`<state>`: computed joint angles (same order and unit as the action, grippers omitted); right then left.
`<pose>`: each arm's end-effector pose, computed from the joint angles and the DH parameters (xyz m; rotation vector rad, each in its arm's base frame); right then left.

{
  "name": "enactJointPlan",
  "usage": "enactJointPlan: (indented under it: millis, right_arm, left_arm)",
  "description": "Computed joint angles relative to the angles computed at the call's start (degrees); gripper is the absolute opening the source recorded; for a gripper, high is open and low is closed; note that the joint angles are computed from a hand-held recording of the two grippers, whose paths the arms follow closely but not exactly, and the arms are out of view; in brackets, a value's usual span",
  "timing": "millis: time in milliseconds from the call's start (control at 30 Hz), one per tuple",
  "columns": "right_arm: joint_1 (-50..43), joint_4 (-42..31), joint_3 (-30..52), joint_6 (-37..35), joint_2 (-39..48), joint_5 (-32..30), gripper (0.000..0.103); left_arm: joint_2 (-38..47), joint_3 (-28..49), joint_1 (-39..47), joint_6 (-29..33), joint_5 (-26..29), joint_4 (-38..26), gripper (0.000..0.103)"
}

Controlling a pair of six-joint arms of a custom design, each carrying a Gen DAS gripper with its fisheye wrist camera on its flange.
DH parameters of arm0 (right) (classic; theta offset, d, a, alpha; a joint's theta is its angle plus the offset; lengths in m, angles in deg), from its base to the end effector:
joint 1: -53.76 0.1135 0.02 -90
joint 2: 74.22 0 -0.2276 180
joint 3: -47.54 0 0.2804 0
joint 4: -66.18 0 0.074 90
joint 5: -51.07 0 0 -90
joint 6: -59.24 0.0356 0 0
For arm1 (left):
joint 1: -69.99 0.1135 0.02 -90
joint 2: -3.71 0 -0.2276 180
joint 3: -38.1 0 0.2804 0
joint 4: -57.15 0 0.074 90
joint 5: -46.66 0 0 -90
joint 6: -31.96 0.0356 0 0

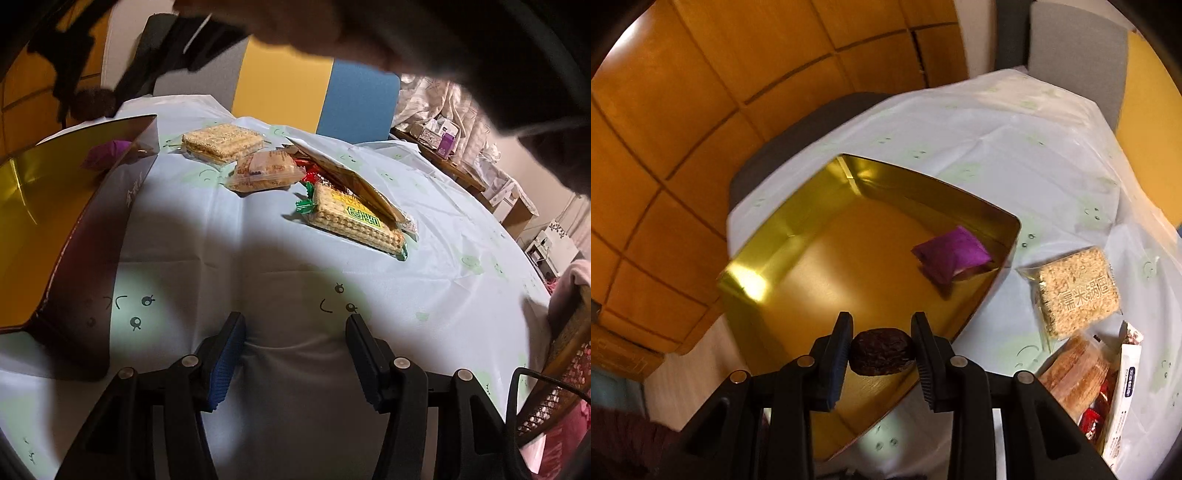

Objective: Organize snacks
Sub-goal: 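Open the right gripper to drop the date into the tray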

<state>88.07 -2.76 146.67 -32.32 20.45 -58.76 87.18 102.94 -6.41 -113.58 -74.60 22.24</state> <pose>0.2942 0.2154 0.2651 -0.9479 2.5760 0.6351 0.0936 -0.3085 0.1661 0.2136 2.3624 -0.4414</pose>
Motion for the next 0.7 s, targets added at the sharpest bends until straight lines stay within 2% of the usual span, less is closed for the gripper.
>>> enactJointPlan:
  millis: [133, 200, 300, 467, 700]
  right_arm:
    - [-1.3, 2.0, -2.0, 1.9, 0.0, 0.0, 0.037]
    - [-3.2, 2.9, -3.1, 2.9, -0.7, -2.4, 0.046]
    - [-5.9, 4.8, -4.5, 4.9, -1.8, -6.4, 0.047]
    - [-9.0, 5.3, -8.6, 5.3, -6.8, -4.8, 0.047]
    - [-19.8, 3.1, -15.0, 0.1, -14.3, -1.2, 0.047]
  left_arm:
    - [0.5, 0.4, -0.2, 0.1, -0.5, -0.2, 0.058]
    - [0.7, 0.6, -0.3, 0.1, -0.6, -0.3, 0.058]
    - [0.7, 0.6, -0.3, 0.1, -0.6, -0.4, 0.058]
    - [0.9, 0.9, -0.5, 0.1, -1.0, -0.8, 0.058]
    - [1.3, 1.2, -0.6, 0.1, -1.2, -1.0, 0.058]
